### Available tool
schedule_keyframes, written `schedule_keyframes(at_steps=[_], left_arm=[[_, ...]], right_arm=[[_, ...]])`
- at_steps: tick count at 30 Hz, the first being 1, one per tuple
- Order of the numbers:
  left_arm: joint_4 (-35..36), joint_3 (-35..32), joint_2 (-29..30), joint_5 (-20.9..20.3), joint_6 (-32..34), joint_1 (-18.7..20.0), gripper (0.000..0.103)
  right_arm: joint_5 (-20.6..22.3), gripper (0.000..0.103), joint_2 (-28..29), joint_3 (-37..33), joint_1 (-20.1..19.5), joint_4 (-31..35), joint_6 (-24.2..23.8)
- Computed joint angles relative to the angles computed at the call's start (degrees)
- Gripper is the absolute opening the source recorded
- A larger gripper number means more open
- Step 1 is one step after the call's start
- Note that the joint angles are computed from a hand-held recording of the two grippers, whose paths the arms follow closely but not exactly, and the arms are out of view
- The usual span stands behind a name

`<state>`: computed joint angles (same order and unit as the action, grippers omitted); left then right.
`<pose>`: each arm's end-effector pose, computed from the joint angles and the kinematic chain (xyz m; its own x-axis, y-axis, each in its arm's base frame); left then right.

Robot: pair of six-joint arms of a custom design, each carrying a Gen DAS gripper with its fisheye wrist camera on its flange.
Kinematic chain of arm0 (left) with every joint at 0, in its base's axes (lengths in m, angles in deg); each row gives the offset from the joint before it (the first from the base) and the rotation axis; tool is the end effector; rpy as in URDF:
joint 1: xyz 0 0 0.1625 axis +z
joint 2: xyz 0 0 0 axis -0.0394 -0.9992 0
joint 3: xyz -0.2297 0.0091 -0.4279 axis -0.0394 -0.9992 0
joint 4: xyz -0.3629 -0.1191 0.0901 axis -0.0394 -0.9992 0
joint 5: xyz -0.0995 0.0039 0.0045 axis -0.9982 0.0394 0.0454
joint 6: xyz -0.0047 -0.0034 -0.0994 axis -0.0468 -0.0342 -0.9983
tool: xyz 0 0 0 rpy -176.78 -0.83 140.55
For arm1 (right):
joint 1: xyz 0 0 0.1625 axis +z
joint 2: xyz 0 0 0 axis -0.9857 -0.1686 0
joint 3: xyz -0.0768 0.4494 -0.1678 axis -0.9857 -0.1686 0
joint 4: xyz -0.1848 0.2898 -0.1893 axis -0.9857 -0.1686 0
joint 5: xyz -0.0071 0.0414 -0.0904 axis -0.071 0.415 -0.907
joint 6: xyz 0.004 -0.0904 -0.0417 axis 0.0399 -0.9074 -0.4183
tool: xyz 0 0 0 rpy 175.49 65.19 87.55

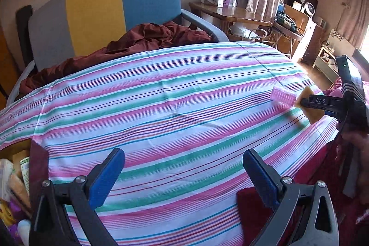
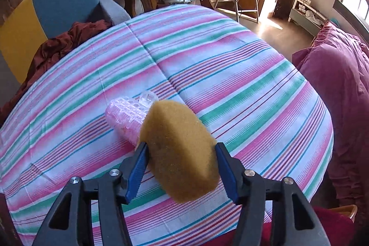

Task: Organize objects
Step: 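Grasp the yellow sponge on the cloth with the right tool, then grasp the pink hair roller with left tool while right tool holds the sponge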

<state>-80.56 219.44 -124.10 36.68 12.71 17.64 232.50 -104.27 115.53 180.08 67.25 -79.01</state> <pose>-0.2981 -0.2849 0.1310 -0.6677 0.4354 -0.6038 0.6700 0.7050 -0.2325 0.0937 -0.2621 0.2977 -0.6083 0.6175 0.4987 0.0331 0.6475 -0.7614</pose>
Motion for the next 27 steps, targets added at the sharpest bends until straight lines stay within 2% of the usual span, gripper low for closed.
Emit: schedule_keyframes(at_steps=[5,7,8,15,22,27], left_arm=[[-12.51,-4.18,9.61,-5.48,8.04,2.54,0.103],[-17.03,-6.35,13.53,-7.62,10.55,3.19,0.103],[-19.30,-7.49,15.44,-8.99,12.03,3.57,0.103],[-21.82,-18.07,27.11,-11.19,23.29,4.32,0.103],[-14.88,-26.30,33.35,-13.78,26.38,6.51,0.103],[-15.67,-27.81,35.74,-15.25,29.07,6.56,0.103]], right_arm=[[-2.13,0.058,-9.80,3.71,2.55,-12.10,-8.26],[-1.63,0.058,-11.27,4.16,2.60,-14.18,-8.80],[-3.15,0.058,-12.55,4.56,1.70,-14.68,-8.74],[-5.60,0.059,-19.48,6.69,-1.86,-19.92,-9.43],[-6.16,0.059,-21.42,7.48,-2.55,-21.33,-9.33],[-7.23,0.059,-22.03,7.62,-3.16,-21.24,-9.24]])
